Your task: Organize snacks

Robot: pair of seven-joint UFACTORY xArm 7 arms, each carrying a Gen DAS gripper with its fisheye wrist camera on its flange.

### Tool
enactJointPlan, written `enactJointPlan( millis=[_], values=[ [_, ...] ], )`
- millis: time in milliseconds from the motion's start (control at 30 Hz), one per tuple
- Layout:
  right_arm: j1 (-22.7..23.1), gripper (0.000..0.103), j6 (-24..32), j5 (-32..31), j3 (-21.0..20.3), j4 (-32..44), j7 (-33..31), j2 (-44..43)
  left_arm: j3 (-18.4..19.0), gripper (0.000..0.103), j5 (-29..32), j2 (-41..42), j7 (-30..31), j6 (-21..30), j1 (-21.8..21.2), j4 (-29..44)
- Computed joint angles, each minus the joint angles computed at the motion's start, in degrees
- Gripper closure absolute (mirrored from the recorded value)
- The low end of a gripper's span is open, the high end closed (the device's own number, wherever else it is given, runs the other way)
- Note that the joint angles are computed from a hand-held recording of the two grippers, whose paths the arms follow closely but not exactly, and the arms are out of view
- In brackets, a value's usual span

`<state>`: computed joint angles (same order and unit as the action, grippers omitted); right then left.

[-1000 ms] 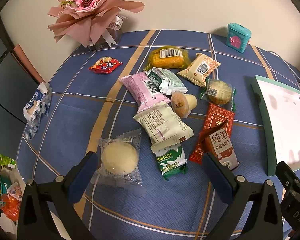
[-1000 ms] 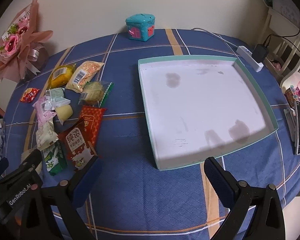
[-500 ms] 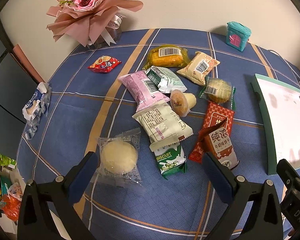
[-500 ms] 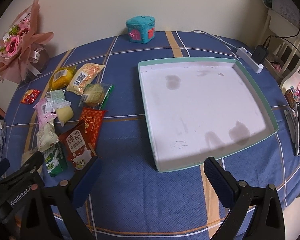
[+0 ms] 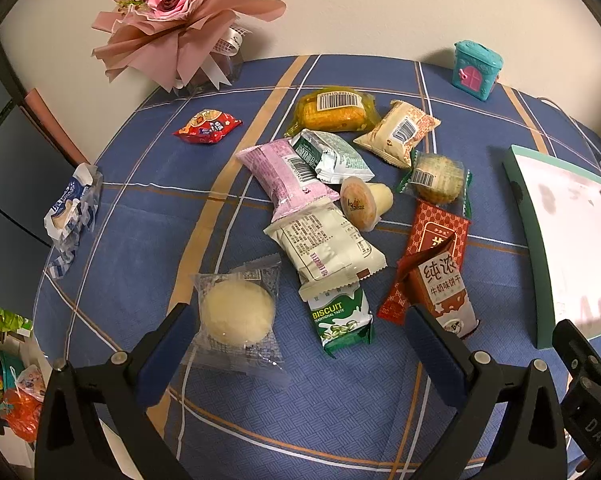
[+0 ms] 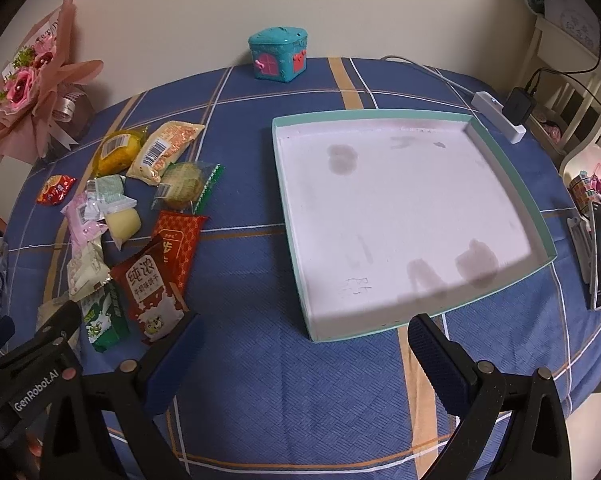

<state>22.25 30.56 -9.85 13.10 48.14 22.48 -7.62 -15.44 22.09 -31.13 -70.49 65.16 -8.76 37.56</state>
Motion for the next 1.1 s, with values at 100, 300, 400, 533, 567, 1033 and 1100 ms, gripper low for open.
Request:
enactJointPlan(
  millis=[100,300,400,533,567,1033,1100],
  values=[
    [0.0,0.0,0.3,-0.3,0.1,0.1,0.1,0.1,0.0,0.0,-0.1,0.1,-0.1,-0.1,0.0,-0.1],
    [0.0,0.0,0.9,-0.6,0.0,0.3,0.1,0.2,0.2,0.0,-0.2,0.1,0.1,-0.1,-0.1,-0.1],
    [0.0,0.0,1.2,-0.8,0.1,0.4,0.2,0.3,0.2,0.0,-0.3,0.2,0.1,-0.1,-0.1,-0.1],
    [0.1,0.0,1.4,-1.2,0.1,0.5,0.5,0.4,0.2,0.0,-0.3,0.2,0.1,-0.1,-0.1,-0.2],
    [0.1,0.0,1.4,-1.3,0.1,0.5,0.5,0.4,0.2,0.0,-0.3,0.2,0.2,-0.1,-0.1,-0.1],
    [0.2,0.0,1.7,-2.0,0.2,0.6,0.5,0.7,0.3,0.0,-0.4,-0.1,0.0,-0.3,-0.1,-0.6],
    [0.5,0.0,1.3,-1.1,0.1,0.6,-0.1,0.8,0.3,0.0,-0.2,-1.6,-1.2,-0.5,0.4,-1.4]
  ],
)
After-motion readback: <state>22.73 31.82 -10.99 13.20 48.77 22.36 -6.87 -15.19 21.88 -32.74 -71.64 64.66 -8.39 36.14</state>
